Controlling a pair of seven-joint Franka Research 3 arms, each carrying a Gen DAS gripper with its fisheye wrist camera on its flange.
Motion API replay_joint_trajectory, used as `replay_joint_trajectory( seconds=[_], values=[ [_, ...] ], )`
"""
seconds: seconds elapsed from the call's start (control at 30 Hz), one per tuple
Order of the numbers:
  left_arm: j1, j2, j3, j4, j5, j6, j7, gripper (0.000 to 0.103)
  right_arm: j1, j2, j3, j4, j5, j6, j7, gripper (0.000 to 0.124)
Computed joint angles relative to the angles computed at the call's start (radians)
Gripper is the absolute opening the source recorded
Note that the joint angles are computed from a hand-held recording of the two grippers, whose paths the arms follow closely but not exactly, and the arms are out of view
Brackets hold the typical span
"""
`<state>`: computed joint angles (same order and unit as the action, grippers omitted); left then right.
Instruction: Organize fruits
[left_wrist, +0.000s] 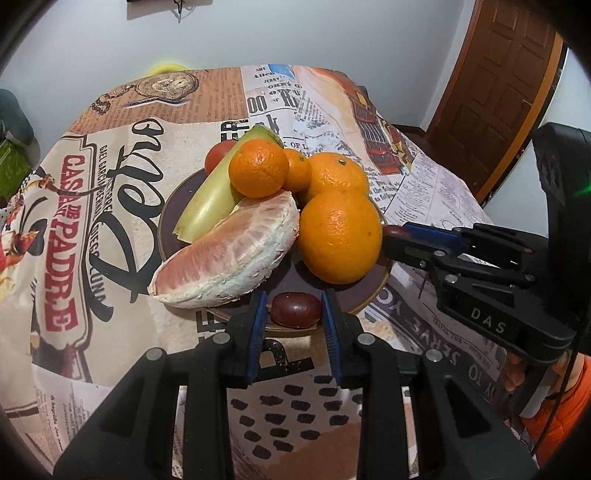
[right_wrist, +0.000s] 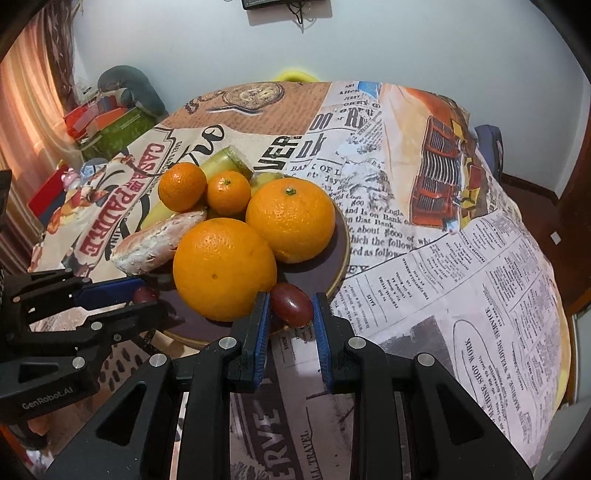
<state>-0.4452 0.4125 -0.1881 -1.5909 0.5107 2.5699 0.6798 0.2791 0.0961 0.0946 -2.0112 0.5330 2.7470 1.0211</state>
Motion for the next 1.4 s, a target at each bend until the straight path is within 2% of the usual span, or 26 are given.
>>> replay_joint_trajectory(
  seconds=[0.13,0.27,0.47,0.63,0.8,0.93,1.1,1.27,1.37,1.4],
  values=[
    [0.003,0.001,-0.004,-0.001,-0.009,0.007,0.006,0.036,-0.001,0.003,-0.006,0.008,-0.017,-0.017,0.024,0.026],
    [-0.004,-0.002,0.000,-0.002,-0.001,0.004,0.000,0.040,-0.004,-0.005,-0.003,-0.003,-0.007,-0.005,0.013,0.036],
    [-0.009,-0.047,0.004,-0.042,0.017,0.008,-0.049,0.040,-0.003,-0.055,-0.003,-0.039,0.031,0.013,-0.015,0.036],
    [-0.029,-0.139,0.019,-0.104,0.131,0.024,-0.163,0.040,0.012,-0.149,-0.011,-0.090,0.089,0.055,-0.064,0.036],
    [-0.032,-0.255,0.005,-0.162,0.293,0.018,-0.319,0.040,0.061,-0.286,-0.039,-0.159,0.186,0.119,-0.147,0.036],
    [-0.024,-0.363,-0.038,-0.207,0.459,-0.026,-0.461,0.040,0.126,-0.411,-0.071,-0.219,0.248,0.180,-0.212,0.037],
    [-0.009,-0.479,-0.132,-0.240,0.638,-0.134,-0.564,0.040,0.220,-0.542,-0.110,-0.291,0.293,0.268,-0.252,0.037],
    [0.004,-0.556,-0.210,-0.265,0.717,-0.196,-0.604,0.040,0.324,-0.642,-0.153,-0.355,0.296,0.352,-0.253,0.041],
    [0.009,-0.597,-0.250,-0.283,0.756,-0.235,-0.640,0.047,0.363,-0.685,-0.157,-0.396,0.274,0.417,-0.236,0.046],
    [0.012,-0.608,-0.259,-0.289,0.764,-0.237,-0.651,0.053,0.365,-0.697,-0.149,-0.410,0.264,0.438,-0.223,0.048]
  ],
)
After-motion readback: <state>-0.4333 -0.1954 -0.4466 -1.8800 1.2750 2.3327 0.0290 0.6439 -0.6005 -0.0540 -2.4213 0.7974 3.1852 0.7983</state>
